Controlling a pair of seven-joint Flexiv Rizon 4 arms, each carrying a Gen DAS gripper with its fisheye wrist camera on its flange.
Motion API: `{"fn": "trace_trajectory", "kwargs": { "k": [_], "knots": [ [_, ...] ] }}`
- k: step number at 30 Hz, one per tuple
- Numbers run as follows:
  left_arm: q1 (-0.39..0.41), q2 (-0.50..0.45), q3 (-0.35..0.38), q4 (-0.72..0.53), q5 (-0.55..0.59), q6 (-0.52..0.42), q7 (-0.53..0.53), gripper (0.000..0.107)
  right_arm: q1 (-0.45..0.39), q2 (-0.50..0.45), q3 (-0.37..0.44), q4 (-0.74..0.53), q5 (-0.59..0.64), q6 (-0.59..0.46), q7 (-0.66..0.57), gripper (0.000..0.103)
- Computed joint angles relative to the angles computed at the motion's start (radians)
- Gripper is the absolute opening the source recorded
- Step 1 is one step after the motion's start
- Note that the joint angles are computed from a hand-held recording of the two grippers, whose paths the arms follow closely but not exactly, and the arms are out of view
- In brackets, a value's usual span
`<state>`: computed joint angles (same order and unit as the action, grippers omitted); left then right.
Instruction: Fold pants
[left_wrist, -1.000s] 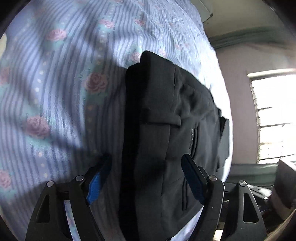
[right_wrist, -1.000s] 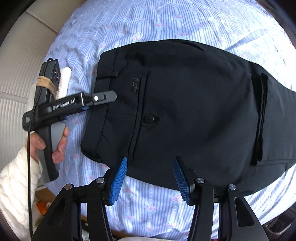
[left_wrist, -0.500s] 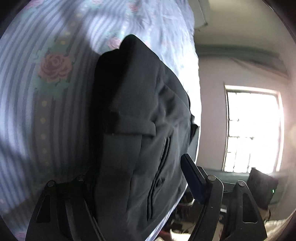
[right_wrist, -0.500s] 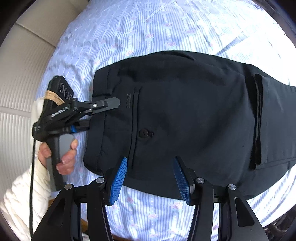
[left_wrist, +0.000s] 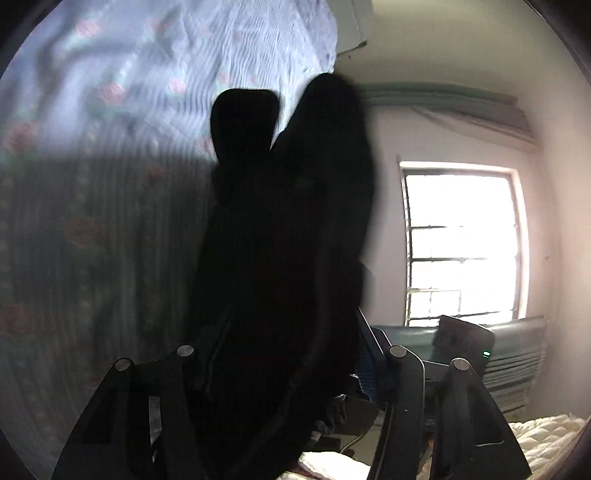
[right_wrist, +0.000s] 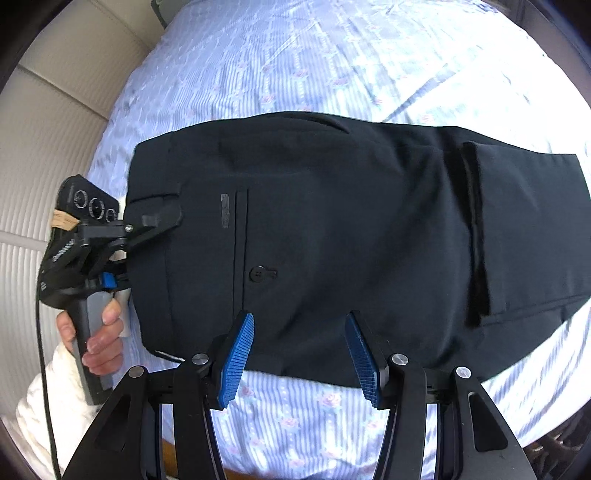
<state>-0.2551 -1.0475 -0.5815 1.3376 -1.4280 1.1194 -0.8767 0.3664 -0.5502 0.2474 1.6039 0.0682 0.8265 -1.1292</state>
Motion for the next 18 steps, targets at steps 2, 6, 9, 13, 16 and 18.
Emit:
{"fn": "trace_trajectory", "kwargs": {
  "k": [2,6,9,13,16,18],
  "knots": [
    [-0.04,-0.031,0.043,-0.057,0.086,-0.005,-0.119,0.058,-0.004,0.022,-0.006,0.026,-0.001,0.014,0.008,0.053],
    [-0.11,-0.062,0.134,-0.137,0.265,0.046,-0.372,0.046,-0.021,0.062,-0.014,0.068,0.006,0.039,0.027,0.053],
    [-0.162,-0.042,0.267,-0.158,0.434,0.012,-0.603,0.025,-0.035,0.101,-0.021,0.111,0.004,0.061,0.041,0.053],
    [-0.199,0.007,0.343,-0.176,0.571,-0.018,-0.759,0.022,-0.062,0.155,-0.022,0.172,0.012,0.111,0.034,0.053],
    [-0.225,0.025,0.374,-0.218,0.649,-0.025,-0.857,0.021,-0.088,0.193,-0.014,0.204,0.039,0.143,0.008,0.053],
    [-0.26,0.02,0.435,-0.302,0.727,-0.091,-0.98,0.021,-0.111,0.217,-0.007,0.217,0.068,0.163,-0.026,0.053]
  ]
}}
